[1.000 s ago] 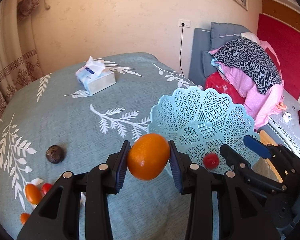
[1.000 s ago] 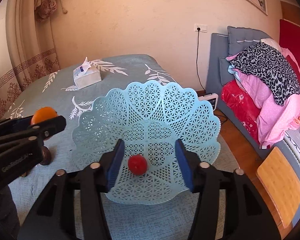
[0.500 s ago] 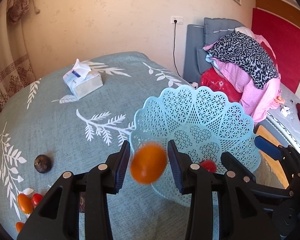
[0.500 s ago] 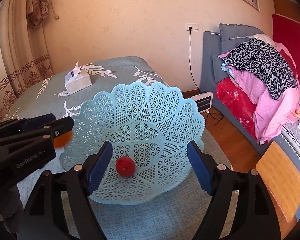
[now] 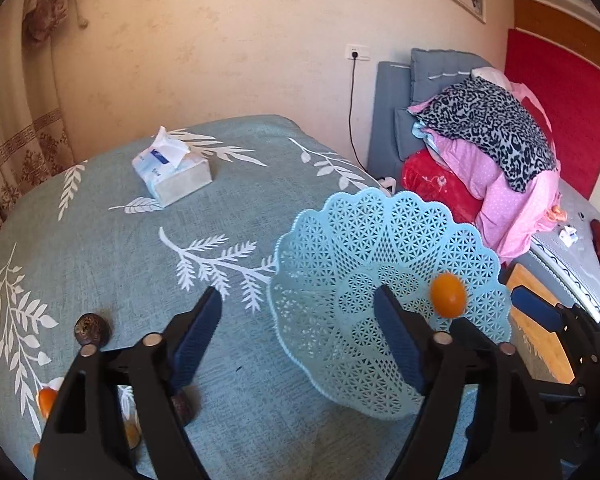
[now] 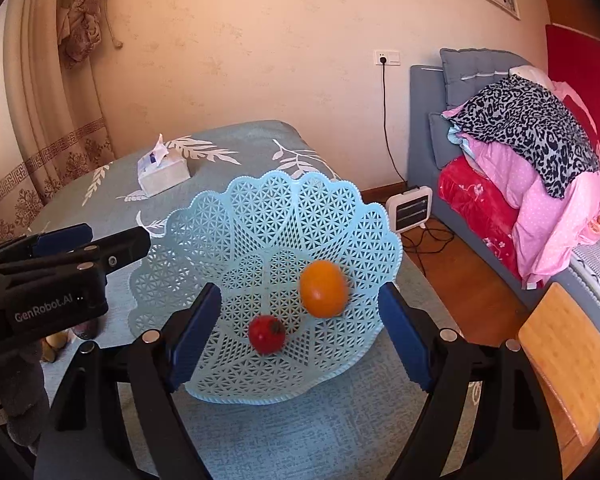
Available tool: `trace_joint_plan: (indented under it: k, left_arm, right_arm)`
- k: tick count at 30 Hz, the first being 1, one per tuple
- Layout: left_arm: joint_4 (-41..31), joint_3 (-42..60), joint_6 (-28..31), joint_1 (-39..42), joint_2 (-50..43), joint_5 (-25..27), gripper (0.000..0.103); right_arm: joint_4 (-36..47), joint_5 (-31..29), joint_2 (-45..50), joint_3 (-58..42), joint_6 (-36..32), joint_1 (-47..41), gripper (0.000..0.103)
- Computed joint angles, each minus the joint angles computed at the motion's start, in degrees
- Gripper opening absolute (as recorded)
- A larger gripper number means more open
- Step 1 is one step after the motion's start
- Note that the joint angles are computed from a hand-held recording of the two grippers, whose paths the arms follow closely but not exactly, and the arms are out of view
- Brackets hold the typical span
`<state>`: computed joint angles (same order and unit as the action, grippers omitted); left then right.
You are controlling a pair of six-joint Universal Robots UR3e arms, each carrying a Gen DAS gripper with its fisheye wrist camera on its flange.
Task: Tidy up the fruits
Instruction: 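Move both open tools back from the basket toward the remaining fruits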
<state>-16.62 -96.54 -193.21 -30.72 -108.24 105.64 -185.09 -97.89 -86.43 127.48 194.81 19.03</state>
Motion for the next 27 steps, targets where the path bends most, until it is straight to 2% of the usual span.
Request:
trace_joint_plan:
  k: [3, 7, 19, 27]
  left_arm:
    - [1.0, -1.9, -0.3, 0.3, 1.6, 0.5, 0.084]
    - [1.2, -3.7, -1.1, 0.5, 3.3, 1.5, 0.085]
    - [2.5, -12.1, -3.2, 2.1, 9.9, 3.4, 0.086]
    - [4.0, -19.5, -3.8, 2.8, 15.4, 6.7, 0.086]
  right_arm:
    - [0.2, 0.9, -0.8, 0.4, 0.8, -0.5, 0.082]
    - [1.6, -1.5, -0.1, -1.4, 0.5, 1.8, 0.083]
    - [4.1, -6.2, 1.7, -4.8, 0.6, 6.8, 0.083]
    - [6.4, -8.2, 3.7, -7.8, 0.8, 9.6, 0.083]
